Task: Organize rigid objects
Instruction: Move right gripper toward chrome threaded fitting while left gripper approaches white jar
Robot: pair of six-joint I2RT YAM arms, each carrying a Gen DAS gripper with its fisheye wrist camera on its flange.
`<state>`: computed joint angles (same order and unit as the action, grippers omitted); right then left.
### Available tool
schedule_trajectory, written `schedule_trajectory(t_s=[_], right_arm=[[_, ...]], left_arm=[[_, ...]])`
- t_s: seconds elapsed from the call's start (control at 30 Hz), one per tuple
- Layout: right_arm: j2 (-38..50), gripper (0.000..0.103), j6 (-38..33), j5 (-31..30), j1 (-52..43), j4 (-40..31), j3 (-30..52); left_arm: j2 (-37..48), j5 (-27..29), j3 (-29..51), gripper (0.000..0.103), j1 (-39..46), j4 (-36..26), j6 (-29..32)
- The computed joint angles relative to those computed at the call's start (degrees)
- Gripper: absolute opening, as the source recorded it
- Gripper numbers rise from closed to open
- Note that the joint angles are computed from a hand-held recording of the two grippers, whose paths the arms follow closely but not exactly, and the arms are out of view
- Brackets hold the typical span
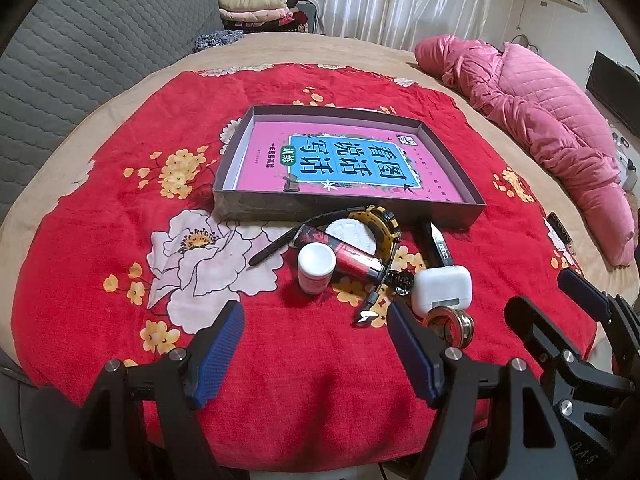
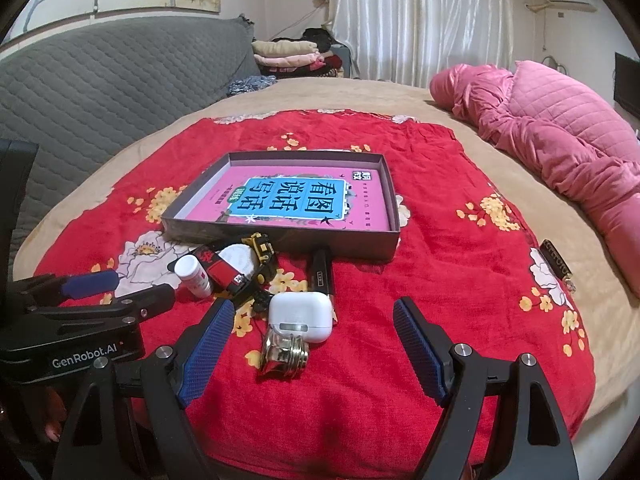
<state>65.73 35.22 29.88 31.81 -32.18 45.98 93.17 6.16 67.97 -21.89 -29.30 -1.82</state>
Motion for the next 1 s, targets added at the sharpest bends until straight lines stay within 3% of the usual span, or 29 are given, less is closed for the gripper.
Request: schedule_trajectory(t_s=[0.63, 1.0], right_arm=[[0.06, 0.083, 0.11, -0.34, 0.17, -0.07, 0.23], [1.52, 0.083, 0.68, -5.13, -1.99, 1.08, -0.9]], left_arm=[[0.47, 0.65, 0.43, 0.073, 1.46, -0.17, 0.42], [2.38, 1.06, 0.76, 0.073, 3.54, 0.04, 0.09]])
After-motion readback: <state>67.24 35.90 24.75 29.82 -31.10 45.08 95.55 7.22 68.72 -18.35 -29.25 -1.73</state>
